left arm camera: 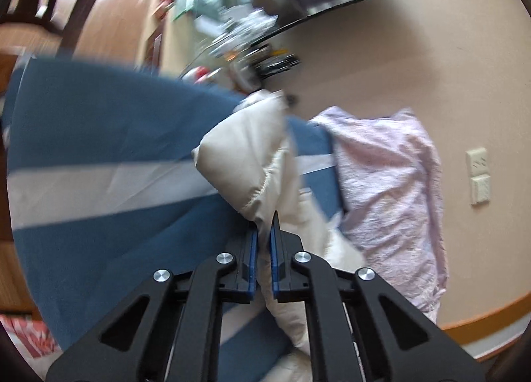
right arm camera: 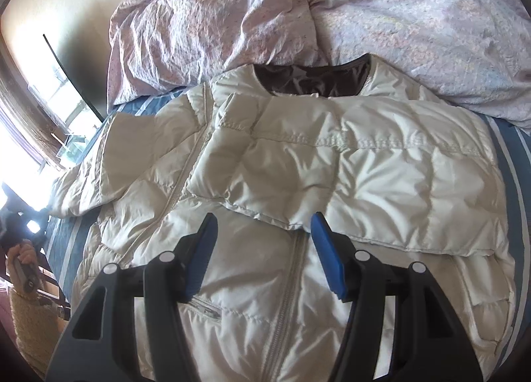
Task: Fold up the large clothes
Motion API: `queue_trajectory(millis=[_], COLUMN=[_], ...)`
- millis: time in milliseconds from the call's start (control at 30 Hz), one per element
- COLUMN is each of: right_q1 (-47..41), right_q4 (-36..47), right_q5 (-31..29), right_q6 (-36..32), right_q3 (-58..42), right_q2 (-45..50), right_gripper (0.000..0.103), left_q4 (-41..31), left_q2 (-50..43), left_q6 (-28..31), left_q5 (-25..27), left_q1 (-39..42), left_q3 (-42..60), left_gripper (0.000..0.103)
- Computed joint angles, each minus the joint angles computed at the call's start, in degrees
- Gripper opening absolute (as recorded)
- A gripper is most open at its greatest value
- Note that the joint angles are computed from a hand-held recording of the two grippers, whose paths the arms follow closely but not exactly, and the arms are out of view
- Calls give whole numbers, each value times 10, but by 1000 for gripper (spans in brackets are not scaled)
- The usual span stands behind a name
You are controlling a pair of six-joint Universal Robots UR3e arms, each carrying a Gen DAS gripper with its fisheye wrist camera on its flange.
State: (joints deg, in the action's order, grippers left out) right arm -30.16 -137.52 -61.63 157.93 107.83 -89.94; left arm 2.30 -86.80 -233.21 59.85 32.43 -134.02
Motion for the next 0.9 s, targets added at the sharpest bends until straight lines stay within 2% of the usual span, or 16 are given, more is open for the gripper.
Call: queue_trajectory(millis=[200, 367, 500, 767, 900], right_q1=[-57, -106, -134, -178, -188], right_q4=[5, -2, 6, 7, 1], right_q5=[42, 70, 84, 93, 90], right_q6=[-17, -20, -28, -33, -33], right_q3=[24, 39, 43, 53, 56], right_q2=[-37, -60, -70, -73, -68], right_gripper=[62, 62, 62, 62, 62], left_q4=[-61, -96, -123, -209, -286], left_q2=[22, -13, -90, -282, -388], left_q6=[8, 31, 64, 110, 142], left_q5=[35, 80, 107, 92, 64], left_q1=[-65, -172, -283, -437, -492], left_q3=[130, 275, 414, 653, 781], left_gripper=[5, 5, 5, 5, 5])
